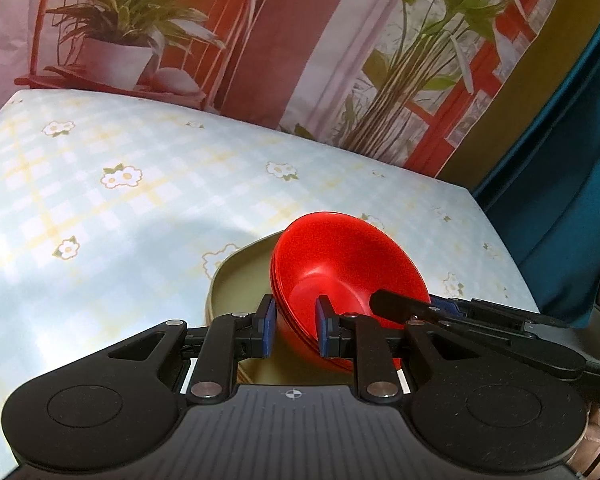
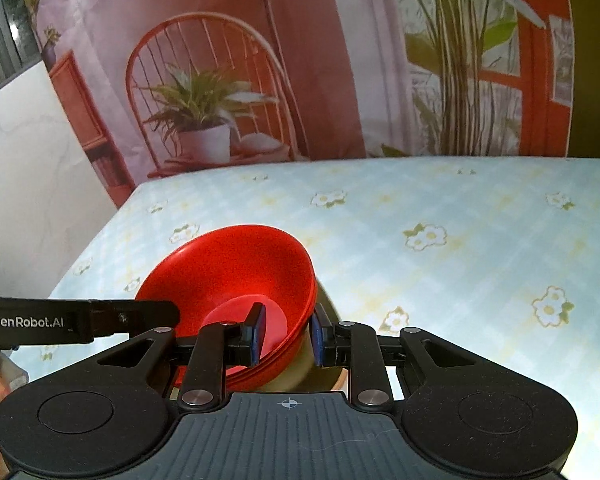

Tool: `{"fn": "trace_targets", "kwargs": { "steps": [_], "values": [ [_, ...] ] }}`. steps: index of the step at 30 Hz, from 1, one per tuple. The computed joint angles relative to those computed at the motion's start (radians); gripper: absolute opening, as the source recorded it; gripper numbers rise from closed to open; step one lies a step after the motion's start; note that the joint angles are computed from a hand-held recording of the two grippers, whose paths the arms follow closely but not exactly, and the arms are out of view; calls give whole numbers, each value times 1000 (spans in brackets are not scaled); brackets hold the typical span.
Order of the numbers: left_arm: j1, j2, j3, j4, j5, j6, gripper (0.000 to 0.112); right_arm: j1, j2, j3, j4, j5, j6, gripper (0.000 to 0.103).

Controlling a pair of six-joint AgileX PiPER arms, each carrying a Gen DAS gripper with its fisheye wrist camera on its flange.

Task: Organize plates and bowls
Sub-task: 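Lower the red bowls onto the green plate and open both grippers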

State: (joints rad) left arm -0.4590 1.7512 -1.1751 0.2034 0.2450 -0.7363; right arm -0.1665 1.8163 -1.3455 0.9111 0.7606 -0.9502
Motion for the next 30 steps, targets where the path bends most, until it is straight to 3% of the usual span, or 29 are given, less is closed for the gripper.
{"fn": "trace_targets", "kwargs": {
  "steps": [24,30],
  "values": [
    [-7,-3,22,85,24,-90,22,34,9,25,-50,-3,-3,23],
    [-30,-9,16,238,56,-214,24,34,10,23,-52,-2,0,24]
  ]
}}
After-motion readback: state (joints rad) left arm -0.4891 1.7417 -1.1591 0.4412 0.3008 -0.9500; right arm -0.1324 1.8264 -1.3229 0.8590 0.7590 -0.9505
